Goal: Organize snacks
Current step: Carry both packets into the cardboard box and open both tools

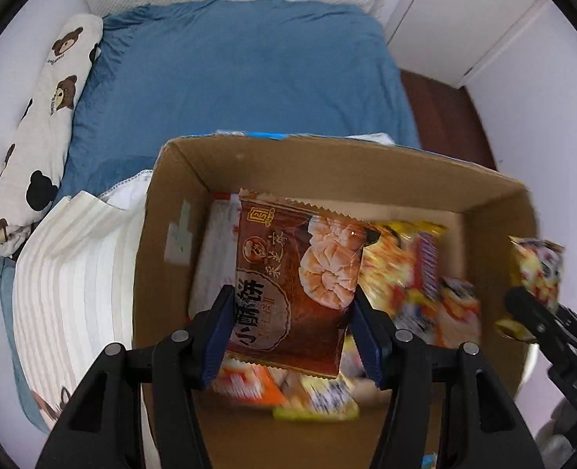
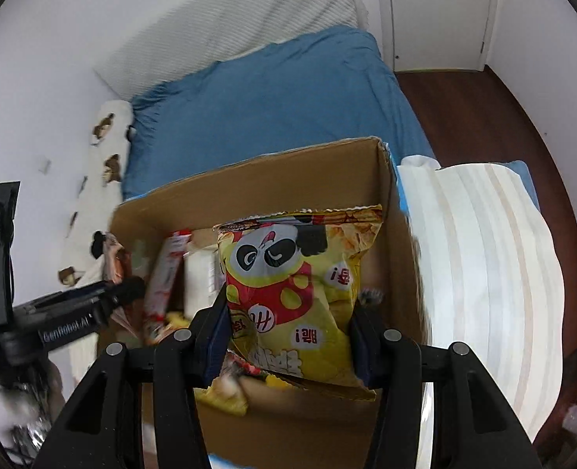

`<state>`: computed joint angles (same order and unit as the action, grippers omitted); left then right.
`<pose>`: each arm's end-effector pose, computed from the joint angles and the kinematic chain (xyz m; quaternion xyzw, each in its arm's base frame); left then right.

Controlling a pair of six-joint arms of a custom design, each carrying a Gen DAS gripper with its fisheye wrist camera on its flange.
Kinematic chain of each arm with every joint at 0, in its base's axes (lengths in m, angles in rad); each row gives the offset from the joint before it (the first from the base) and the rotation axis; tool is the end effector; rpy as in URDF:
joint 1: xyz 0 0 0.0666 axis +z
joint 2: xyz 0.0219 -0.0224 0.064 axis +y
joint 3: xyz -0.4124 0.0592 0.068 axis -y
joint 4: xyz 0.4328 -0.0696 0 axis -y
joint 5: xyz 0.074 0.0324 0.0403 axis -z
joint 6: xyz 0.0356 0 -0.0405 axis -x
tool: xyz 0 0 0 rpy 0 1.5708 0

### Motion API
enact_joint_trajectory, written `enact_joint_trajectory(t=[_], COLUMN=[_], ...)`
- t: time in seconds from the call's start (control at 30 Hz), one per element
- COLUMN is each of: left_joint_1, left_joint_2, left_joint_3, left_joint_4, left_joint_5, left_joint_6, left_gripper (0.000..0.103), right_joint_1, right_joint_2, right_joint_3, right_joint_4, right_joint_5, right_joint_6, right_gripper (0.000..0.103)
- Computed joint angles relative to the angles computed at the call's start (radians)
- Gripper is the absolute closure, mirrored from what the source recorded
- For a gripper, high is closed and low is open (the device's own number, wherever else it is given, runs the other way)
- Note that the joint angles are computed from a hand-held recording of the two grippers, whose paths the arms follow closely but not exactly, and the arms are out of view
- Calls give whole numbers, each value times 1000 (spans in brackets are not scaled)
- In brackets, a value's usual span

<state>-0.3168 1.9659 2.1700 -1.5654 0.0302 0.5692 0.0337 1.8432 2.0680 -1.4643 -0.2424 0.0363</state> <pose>0.6550 -0.2163 0.4655 -0.1236 0.9867 -0.0584 0.0880 0.6547 0.0302 0.5033 -0.0542 0.9778 0.1190 0.1638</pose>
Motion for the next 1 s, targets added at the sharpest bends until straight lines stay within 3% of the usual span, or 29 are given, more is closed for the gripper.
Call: enact_joint_trajectory(t=[0.13, 0.17, 0.2, 0.27, 0.33, 0.4, 0.67, 1.0], left_joint_1=[30, 36, 42, 51, 52, 49, 27, -25], left_joint_2=[70, 78, 82, 81, 85, 82, 23, -149], left_joint_3=[34, 38, 35, 15, 11, 8, -43, -206], left_joint_4=[-17, -16, -11, 7, 9, 10, 51, 152], left_joint_5=[16, 29, 47, 82, 77, 74, 67, -61], left_joint_6=[-17, -13, -5, 4, -17, -20, -14, 18], left_gripper=[48, 48, 47, 39, 18, 17, 13, 13], right_joint_1=[0, 0, 0, 4, 17, 26, 46, 47], right_joint_2=[72, 83, 94, 109, 114, 115, 81, -58], right_joint_3=[55, 64, 74, 86, 88, 85, 55, -112], right_joint_4=[-18, -20, -25, -34, -40, -41, -37, 36], right_joint_5=[35, 47, 47, 45, 69, 88, 128, 141], right_joint_6=[-23, -34, -36, -34, -22, -14, 7, 64], right_gripper=[47, 43, 26, 19, 12, 6, 5, 5])
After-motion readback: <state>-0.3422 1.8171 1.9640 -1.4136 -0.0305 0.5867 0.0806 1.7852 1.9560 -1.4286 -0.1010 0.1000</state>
